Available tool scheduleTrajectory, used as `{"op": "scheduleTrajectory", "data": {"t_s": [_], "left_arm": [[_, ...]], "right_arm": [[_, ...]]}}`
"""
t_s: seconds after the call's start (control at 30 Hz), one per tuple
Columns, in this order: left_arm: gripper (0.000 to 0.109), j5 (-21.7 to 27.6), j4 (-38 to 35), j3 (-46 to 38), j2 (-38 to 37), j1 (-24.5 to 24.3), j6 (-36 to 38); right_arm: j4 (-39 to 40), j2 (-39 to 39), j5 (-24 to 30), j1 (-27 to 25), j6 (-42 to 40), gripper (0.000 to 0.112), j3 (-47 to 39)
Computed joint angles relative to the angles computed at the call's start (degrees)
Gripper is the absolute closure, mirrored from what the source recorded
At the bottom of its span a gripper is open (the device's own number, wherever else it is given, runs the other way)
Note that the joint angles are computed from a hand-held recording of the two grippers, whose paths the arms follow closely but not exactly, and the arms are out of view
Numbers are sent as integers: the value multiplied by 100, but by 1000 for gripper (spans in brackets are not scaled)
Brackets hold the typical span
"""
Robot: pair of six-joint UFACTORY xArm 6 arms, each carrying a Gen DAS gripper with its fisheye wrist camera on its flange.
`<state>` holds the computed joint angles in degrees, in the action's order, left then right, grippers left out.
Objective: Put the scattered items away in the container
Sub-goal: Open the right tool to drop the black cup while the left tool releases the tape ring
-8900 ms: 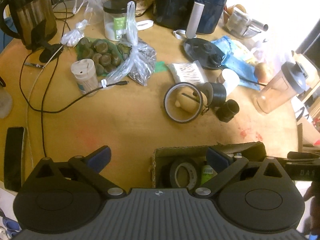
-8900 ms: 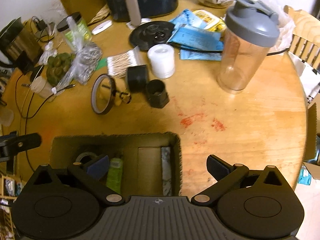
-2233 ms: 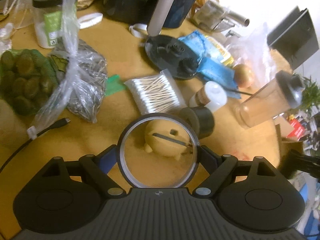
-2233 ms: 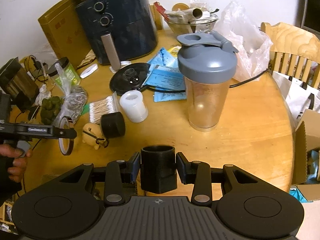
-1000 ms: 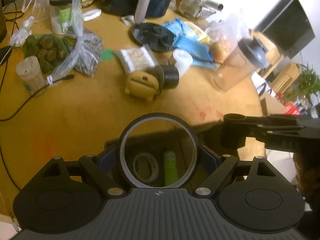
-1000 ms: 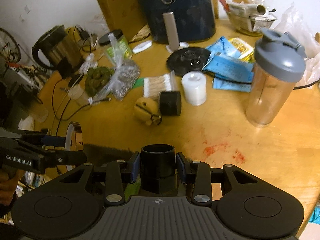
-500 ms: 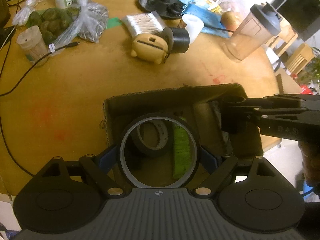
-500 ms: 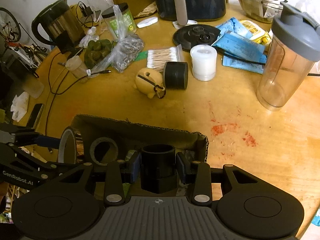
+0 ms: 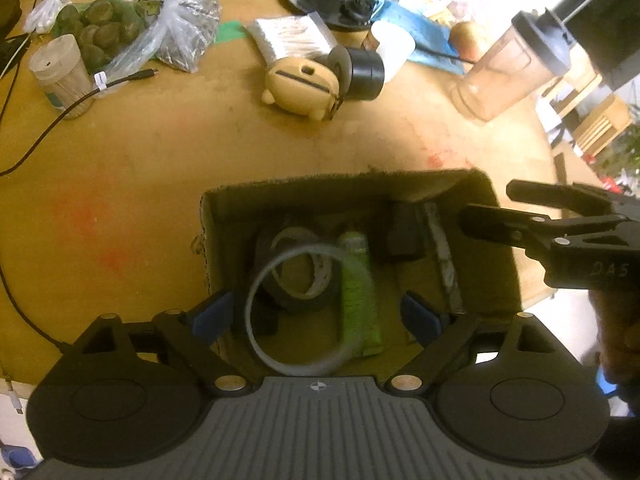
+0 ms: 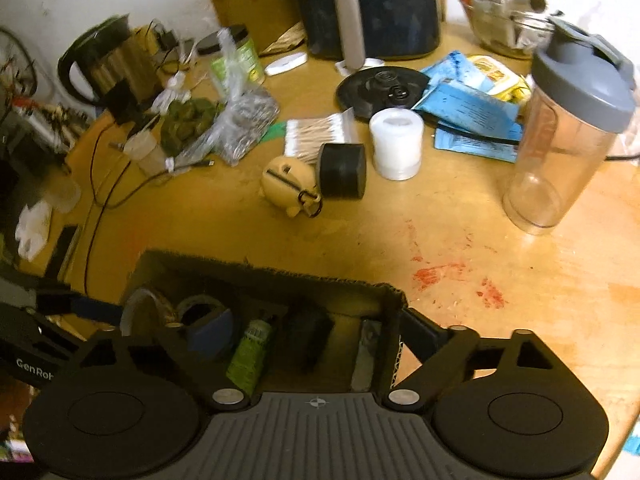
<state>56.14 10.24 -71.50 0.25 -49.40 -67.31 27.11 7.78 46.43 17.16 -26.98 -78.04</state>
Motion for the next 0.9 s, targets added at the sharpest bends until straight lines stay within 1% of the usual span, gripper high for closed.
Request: {"op": "scheduleTrajectory", "data": {"t_s": [0.1,0.17,0.33,0.5,0.67,0.9], "left_arm": [[11,-85,-58,3,-29,43,7],[6,-100,-141,-14,-30,79,95],[6,-233,-322,44,-80,142,337],[6,-332,-237,112,-171,160,458],[6,-526,104,274,-353,182,277],[6,-483,517,294,-452,223,-183]], "right_arm": [[-43,22,-49,-15,150,17,-64],[-147,28,-117,-1,233,17,-85],[-366,55,-290,31,511,17,-158],[-684,52,-471,79,861,15,-170],[-1082,21,-569,85,1104,9,-146],[-1661,110,-639,-25,1037,9,-251]]}}
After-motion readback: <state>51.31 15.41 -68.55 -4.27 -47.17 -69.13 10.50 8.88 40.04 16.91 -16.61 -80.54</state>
